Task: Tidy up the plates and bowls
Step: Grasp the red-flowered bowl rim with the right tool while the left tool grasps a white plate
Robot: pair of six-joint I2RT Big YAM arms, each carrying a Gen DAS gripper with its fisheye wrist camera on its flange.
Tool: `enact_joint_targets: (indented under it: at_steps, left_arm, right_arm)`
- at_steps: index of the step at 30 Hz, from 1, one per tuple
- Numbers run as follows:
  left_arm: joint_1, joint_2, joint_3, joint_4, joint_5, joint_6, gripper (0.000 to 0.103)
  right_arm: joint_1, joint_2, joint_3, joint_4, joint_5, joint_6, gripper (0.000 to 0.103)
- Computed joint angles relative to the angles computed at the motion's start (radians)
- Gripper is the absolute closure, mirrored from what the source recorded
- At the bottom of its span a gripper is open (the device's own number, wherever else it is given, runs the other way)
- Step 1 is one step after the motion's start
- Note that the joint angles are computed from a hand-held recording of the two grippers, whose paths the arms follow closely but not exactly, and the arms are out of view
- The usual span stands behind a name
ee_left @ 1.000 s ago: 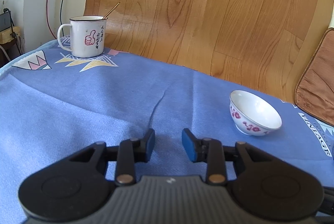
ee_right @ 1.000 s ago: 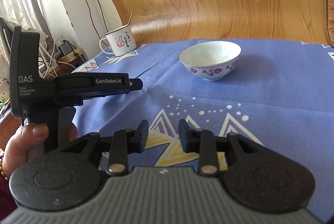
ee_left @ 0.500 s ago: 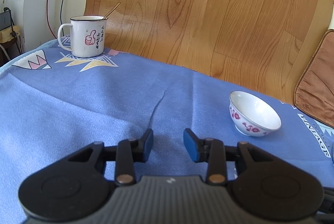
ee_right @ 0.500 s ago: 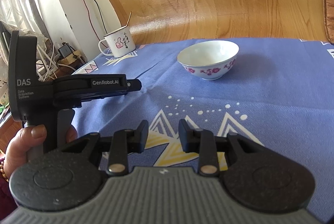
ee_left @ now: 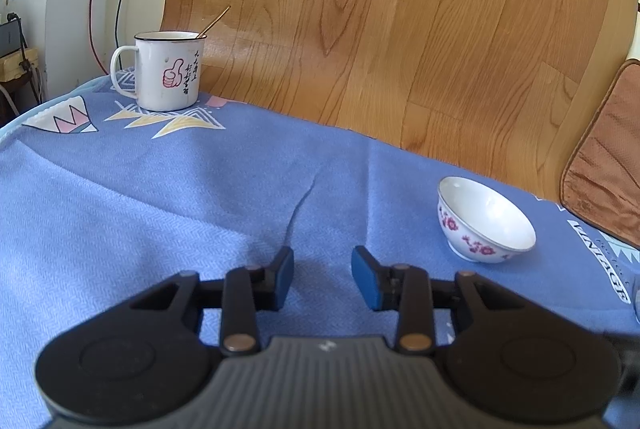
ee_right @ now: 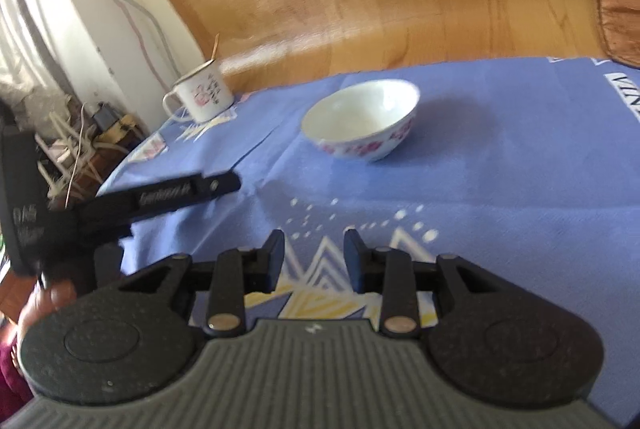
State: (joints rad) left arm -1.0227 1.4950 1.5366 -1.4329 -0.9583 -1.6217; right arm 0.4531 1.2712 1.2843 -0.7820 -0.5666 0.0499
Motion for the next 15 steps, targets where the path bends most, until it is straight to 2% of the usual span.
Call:
enact_joint_targets:
  at_steps: [2, 5, 10, 15]
  left_arm:
    - [-0.006, -0.002, -0.002, 0.007, -0.012, -0.001, 0.07]
    - [-0.016, -0.021, -0.024, 0.055, -0.035, 0.018, 0.07]
    - [-0.022, -0.048, -0.058, 0.133, -0.046, 0.047, 0.07]
    - [-0.031, -0.066, -0.082, 0.202, -0.063, 0.087, 0.07]
  right_arm:
    - [-0.014, 0.016, 0.031, -0.011, -0.006, 0.024, 0.067]
    - [-0.033, 0.038, 0.073, -0.008, -0.011, 0.063, 0.067]
    - [-0.038, 0.081, 0.135, -0.027, 0.026, 0.084, 0.067]
    - [-0.051, 0.166, 0.22, -0.061, 0.022, 0.146, 0.067]
